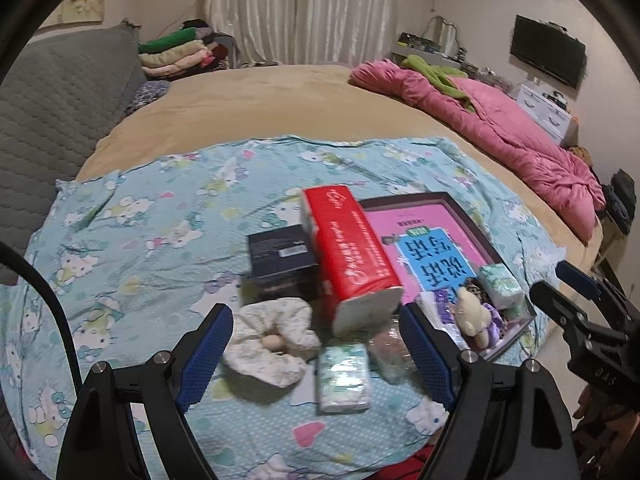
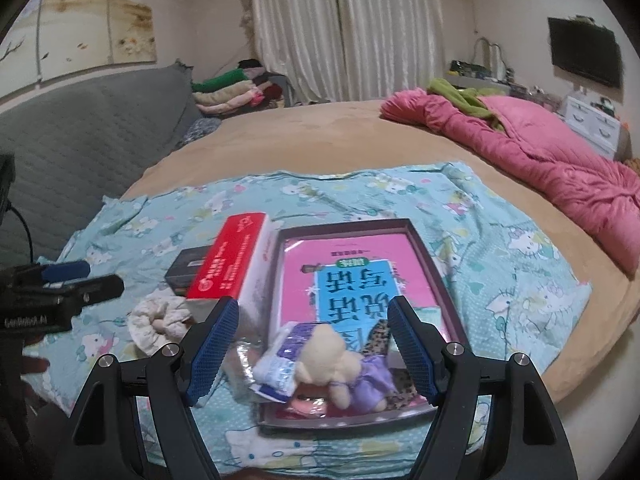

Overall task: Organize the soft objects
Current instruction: 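Move both grippers back toward the remaining pile beside the tray, then grasp the floral scrunchie with the left gripper while the right grasps the green Flower wipes pack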

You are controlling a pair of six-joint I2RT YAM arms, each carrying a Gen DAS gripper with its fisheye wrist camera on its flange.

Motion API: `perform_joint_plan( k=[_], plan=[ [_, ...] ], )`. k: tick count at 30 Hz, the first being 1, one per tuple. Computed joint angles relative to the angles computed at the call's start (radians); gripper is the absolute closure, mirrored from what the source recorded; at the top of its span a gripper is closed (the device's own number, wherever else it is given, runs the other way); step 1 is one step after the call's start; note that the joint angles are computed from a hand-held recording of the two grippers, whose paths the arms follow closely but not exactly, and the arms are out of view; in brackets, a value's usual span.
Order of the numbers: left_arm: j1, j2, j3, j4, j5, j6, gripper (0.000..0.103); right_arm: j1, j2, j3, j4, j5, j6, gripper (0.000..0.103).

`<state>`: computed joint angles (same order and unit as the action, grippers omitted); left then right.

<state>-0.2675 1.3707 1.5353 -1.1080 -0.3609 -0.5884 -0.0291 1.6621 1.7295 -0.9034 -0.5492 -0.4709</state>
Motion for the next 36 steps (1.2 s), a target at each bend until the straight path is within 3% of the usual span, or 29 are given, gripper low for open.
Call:
perform_joint_plan(
  k=[17,25,36],
  plan=[
    [0.226,-0.211,-0.192,0.008,0.091,0.025,0.018,0.116,-0.094,-0.108,-0.058,0.012,-0.029,0.025],
    [0.355,-0.276,-0.349,0.090,0.244,0.051,0.018,0.222,-0.140,-0.226,-0.049,0.084,-0.049,0.025],
    [0.356,-0.253,-0.507,0.238,0.340,0.039,0.018,0.305,-0.115,-0.322,-0.004,0.171,-0.031,0.025]
  ],
)
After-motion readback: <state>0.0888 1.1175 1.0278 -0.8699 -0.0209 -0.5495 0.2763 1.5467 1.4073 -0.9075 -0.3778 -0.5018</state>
